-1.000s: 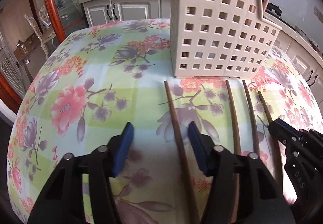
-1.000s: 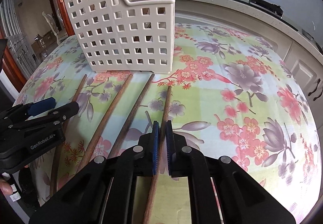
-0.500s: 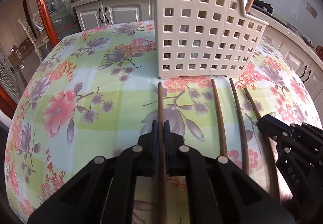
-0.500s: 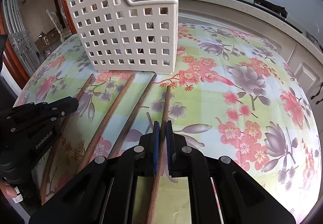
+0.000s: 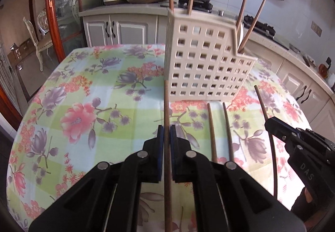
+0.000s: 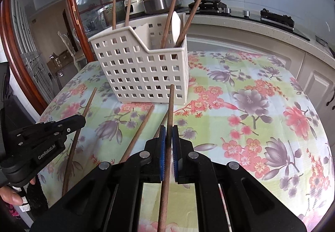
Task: Organize utensils
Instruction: 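Lift the held chopsticks upright and carry both tools over the white basket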
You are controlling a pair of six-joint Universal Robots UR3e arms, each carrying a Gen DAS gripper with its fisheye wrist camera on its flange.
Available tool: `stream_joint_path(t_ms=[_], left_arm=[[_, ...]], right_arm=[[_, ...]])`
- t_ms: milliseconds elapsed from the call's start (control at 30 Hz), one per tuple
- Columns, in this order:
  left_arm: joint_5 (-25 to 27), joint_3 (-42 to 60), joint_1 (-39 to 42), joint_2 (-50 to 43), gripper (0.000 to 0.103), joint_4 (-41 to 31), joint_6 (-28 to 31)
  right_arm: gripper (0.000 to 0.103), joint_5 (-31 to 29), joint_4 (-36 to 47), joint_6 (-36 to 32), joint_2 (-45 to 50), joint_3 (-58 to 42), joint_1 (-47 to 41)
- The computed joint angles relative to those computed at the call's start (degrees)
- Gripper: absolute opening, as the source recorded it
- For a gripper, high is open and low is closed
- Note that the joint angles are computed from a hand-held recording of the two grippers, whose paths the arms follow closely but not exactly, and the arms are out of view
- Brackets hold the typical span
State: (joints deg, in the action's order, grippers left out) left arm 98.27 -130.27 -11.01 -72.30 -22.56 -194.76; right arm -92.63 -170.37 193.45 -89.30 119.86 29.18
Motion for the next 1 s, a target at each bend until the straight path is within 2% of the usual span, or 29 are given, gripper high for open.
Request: stream_joint_path(t_ms=[633, 1000], left_arm=[[13.7, 3.3, -12.5, 10.6, 0.006, -4.6, -4.2], [18.5, 4.3, -17.1, 13.9, 0.006, -5.7, -5.2]], right_arm=[[0.006, -6.2, 1.9, -1.7, -11.3, -0.3, 6.2], [0.006, -9.5, 2.7, -2.1, -14.9, -0.7, 9.8]])
